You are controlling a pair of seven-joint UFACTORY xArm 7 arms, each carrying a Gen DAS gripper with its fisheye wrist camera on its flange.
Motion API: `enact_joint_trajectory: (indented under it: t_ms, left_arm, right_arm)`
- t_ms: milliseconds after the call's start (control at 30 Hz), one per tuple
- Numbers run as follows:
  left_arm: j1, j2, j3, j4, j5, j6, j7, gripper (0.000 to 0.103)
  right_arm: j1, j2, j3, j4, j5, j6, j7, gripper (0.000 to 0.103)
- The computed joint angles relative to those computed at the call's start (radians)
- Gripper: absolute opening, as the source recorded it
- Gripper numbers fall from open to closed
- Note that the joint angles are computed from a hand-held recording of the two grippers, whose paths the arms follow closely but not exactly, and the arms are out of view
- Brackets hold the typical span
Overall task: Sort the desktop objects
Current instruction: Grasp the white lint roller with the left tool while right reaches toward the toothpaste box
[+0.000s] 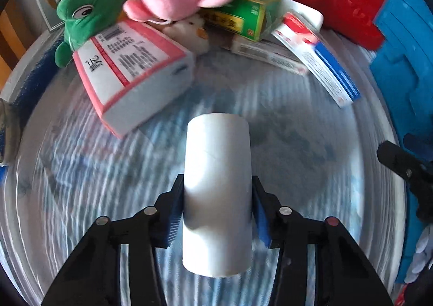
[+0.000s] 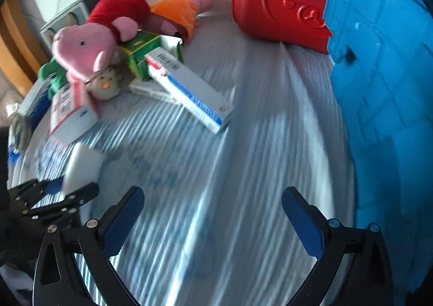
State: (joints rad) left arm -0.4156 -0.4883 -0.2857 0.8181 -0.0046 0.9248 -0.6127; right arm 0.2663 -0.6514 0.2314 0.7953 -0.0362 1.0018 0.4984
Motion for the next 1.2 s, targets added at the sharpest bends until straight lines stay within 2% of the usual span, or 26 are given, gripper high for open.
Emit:
enact_joint_trajectory:
  t_ms: [200, 300, 367, 433, 533, 700, 867, 967, 1000, 1033, 1067, 1133, 1200]
  left_arm:
    - [0.016, 0.033, 0.009, -0.001, 0.026, -0.056, 0.018, 0.045]
    - [0.019, 0.039, 0.015, -0.003, 0.026, -0.075, 0.022, 0.045]
    - [0.023, 0.047, 0.016, 0.0, 0.027, -0.085, 0.02, 0.045]
    - [0.027, 0.056, 0.016, 0.005, 0.031, -0.091, 0.017, 0.045]
    - [0.027, 0.062, 0.016, 0.01, 0.032, -0.094, 0.011, 0.045]
    - [0.021, 0.047, 0.016, 0.002, 0.018, -0.081, -0.004, 0.045]
    - [0.008, 0.019, 0.014, -0.017, -0.003, -0.071, -0.011, 0.045]
    - [0.008, 0.027, 0.013, -0.009, -0.004, -0.067, -0.011, 0.045]
    - [0.009, 0.03, 0.014, -0.007, -0.004, -0.068, -0.011, 0.045]
    - [0.01, 0.035, 0.013, -0.003, 0.0, -0.071, -0.008, 0.045]
    - [0.011, 0.04, 0.012, 0.0, 0.003, -0.074, -0.007, 0.045]
    - [0.01, 0.053, 0.015, 0.006, 0.001, -0.089, -0.001, 0.045]
    - [0.013, 0.079, 0.015, 0.022, 0.005, -0.107, 0.001, 0.045]
  right_arm:
    - [-0.047, 0.183, 0.017, 0.086, -0.085, -0.094, 0.024, 0.102]
    - [-0.046, 0.261, 0.015, 0.131, -0.127, -0.111, 0.019, 0.098]
    - [-0.041, 0.299, 0.011, 0.15, -0.151, -0.115, 0.016, 0.086]
    - [-0.031, 0.319, 0.001, 0.155, -0.149, -0.113, 0.016, 0.053]
    - [-0.013, 0.319, -0.015, 0.141, -0.126, -0.104, 0.014, 0.036]
    - [0.036, 0.215, -0.041, 0.074, 0.011, -0.071, -0.006, 0.025]
    - [0.11, 0.111, -0.042, 0.026, 0.16, 0.031, -0.041, 0.024]
    - [0.121, 0.083, -0.015, 0.013, 0.17, 0.053, -0.036, 0.025]
    - [0.113, 0.078, -0.006, 0.012, 0.158, 0.049, -0.026, 0.03]
    - [0.103, 0.076, 0.001, 0.014, 0.142, 0.049, -0.014, 0.041]
    - [0.087, 0.073, 0.008, 0.017, 0.117, 0.041, 0.001, 0.047]
    - [0.068, 0.076, 0.012, 0.019, 0.081, 0.015, 0.01, 0.064]
    - [0.047, 0.101, 0.008, 0.03, 0.051, -0.018, 0.015, 0.065]
